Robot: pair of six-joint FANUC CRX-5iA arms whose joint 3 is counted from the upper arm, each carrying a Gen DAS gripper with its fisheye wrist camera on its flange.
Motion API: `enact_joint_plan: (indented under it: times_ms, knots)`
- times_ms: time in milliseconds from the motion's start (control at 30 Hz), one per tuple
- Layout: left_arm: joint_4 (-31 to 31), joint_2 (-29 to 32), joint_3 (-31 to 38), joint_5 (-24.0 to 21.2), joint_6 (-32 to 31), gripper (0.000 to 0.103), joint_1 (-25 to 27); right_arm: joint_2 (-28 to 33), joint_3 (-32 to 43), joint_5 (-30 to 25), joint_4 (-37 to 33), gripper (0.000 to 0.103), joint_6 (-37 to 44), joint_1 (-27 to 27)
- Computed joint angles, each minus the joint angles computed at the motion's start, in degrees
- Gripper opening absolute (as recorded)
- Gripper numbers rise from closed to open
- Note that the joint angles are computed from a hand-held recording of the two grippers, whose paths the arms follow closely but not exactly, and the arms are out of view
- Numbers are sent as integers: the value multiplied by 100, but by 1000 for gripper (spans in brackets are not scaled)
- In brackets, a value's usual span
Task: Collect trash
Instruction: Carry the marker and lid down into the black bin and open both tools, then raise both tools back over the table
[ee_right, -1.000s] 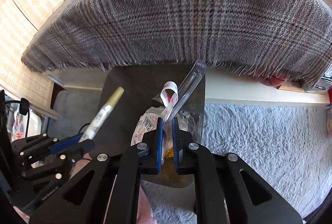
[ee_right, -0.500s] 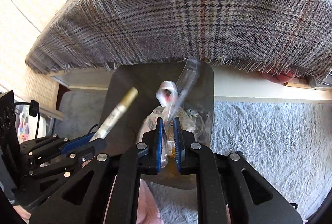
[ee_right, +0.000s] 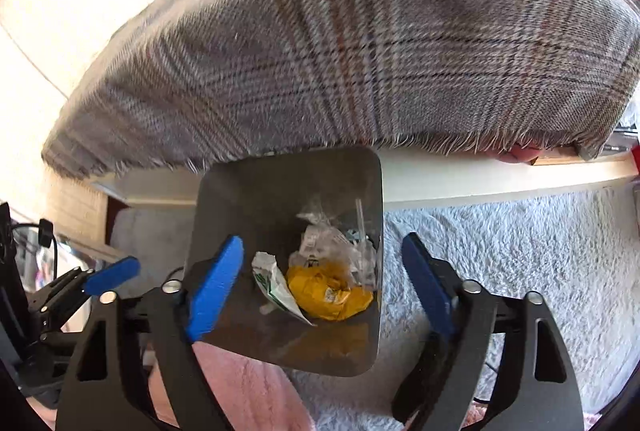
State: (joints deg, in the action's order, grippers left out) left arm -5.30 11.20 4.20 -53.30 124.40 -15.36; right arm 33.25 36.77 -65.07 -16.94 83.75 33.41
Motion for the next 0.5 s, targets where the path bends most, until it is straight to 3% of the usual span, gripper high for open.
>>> enact_joint_plan:
  times_ms: [100,233,500]
  knots:
    - [-90,-82,24,-25,54,85,33,11,168,-62,-149,95,17,-69]
    - [-105,-172,139,-52,-102,89,92,128,642,-319,-542,97,-66,-247]
    - [-407,-43,945,-269,-204,94,157,542,1865,-531,17,99,-420,-312]
